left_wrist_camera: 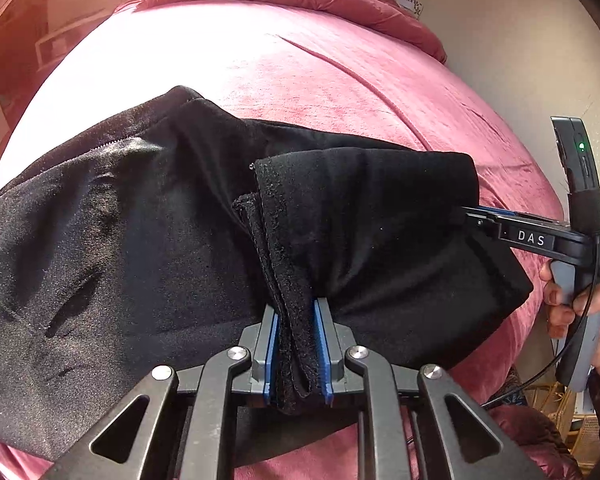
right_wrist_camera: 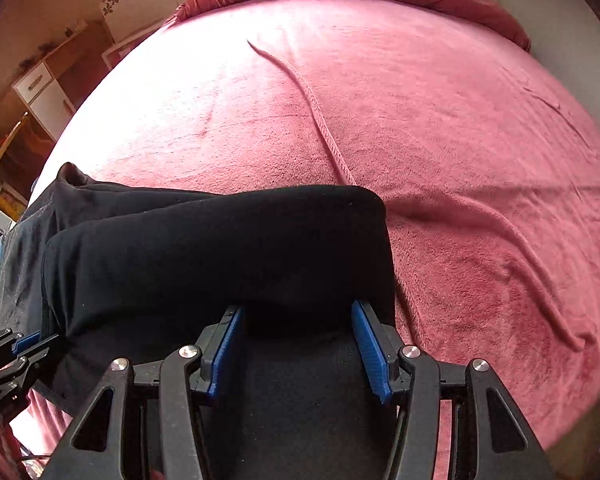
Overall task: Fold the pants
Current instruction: 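Lay the folded leg end down and open both grippers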
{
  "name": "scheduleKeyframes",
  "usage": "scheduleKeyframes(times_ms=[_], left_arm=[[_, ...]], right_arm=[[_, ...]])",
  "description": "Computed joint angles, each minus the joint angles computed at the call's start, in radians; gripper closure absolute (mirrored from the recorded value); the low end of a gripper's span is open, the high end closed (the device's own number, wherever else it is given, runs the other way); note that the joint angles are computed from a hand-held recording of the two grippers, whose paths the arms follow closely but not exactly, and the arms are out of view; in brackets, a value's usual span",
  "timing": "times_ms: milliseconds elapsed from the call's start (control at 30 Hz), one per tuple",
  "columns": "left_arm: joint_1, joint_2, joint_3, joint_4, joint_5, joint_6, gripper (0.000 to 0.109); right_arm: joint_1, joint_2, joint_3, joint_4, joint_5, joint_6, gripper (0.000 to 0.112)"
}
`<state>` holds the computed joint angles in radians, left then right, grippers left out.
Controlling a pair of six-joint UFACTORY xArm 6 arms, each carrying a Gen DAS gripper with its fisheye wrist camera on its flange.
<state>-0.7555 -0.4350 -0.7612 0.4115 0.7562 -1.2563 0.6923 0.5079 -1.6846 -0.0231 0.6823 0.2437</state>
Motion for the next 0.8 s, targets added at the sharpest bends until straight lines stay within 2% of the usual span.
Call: scheduleKeyframes(times_ms=[33, 267, 400, 500, 667, 800], left_arm=[[-0.008, 0.002, -0.007, 0.017, 0.012, -0.022, 0.083], [-0.062, -0.051, -0.011, 0.091, 0.093, -0.13, 0.08], [-0.109, -0.089, -0.015, 0.115, 0.184, -0.213, 0.078], [-0.107, -0.146, 0.033, 0.087, 0.203, -0.269, 0.076], [-0.111, -0.383, 0.195, 0.019, 0.237, -0.459, 0.074], [-0.199, -0.661, 0.317, 0.047, 0.395, -0.738, 0.069]], right_arm=[[0.002, -0.008, 0.005, -0.012, -0.002, 0.008, 0.057], [0.044, -0.147, 0.181, -0.128, -0.144, 0.124, 0.057], [0.089, -0.205, 0.254, -0.085, -0.194, 0.102, 0.057], [0.135, -0.214, 0.273, 0.047, -0.194, -0.012, 0.057], [0.207, -0.159, 0.232, 0.091, -0.155, -0.068, 0.057], [0.233, -0.117, 0.196, 0.017, -0.147, -0.039, 0.055]])
